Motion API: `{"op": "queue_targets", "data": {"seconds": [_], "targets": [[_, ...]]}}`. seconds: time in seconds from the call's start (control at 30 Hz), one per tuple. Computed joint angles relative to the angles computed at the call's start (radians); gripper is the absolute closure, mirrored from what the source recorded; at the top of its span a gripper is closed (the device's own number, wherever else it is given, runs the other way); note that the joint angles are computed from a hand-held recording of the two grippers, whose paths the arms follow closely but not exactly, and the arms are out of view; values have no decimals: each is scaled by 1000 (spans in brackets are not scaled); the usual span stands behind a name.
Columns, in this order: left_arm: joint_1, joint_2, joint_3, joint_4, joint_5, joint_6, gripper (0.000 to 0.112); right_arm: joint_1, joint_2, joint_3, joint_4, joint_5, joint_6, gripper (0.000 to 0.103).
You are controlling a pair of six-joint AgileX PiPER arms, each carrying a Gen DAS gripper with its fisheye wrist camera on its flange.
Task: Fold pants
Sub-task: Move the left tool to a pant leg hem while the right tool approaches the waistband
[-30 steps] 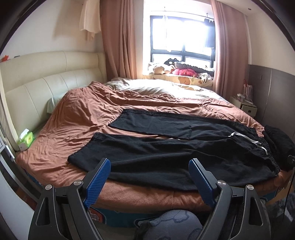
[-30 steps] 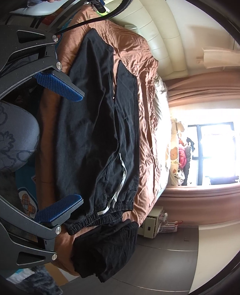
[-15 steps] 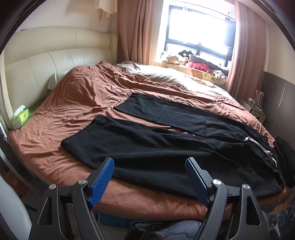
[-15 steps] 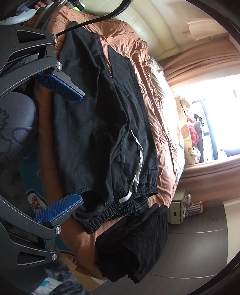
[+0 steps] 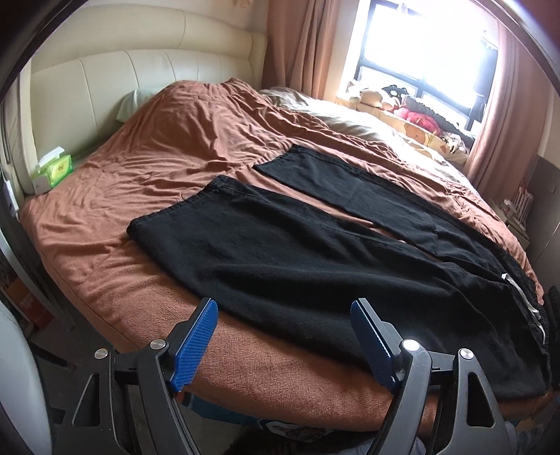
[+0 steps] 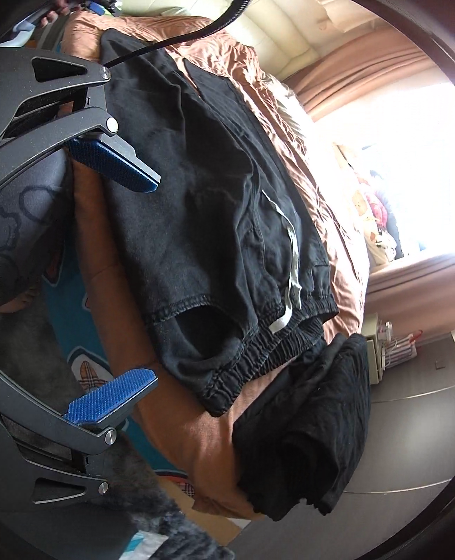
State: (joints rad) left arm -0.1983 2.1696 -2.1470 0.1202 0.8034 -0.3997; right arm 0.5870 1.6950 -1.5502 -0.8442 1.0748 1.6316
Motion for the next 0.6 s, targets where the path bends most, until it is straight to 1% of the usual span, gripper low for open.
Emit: {"op": "queue_targets", "data": {"seconds": [0.1,0.13,0.17,0.2,0.4,0.5,0.6], "targets": [[22,42,-55,-29,49,27,47,-22,-47,102,-12,-63,94,2],[32,54,-67,-46,58,39,53,-39,-63,140,-15,-97,124,5],[41,68,-83,-64,70,48,56,-49,-77,166,-9,-120,146,10],[49,81,-100,-78,82,53,56,-60,-89,189,-1,-139,167,13],[79,138,-164,-109,121,61,56,-106,-139,298,-30,-243,296,14],[98,152,-176,-139,123,70,56,-134,-152,322,-40,-301,323,24],[113,167,-198,-160,128,80,62,-171,-150,335,-55,-368,343,31]]}}
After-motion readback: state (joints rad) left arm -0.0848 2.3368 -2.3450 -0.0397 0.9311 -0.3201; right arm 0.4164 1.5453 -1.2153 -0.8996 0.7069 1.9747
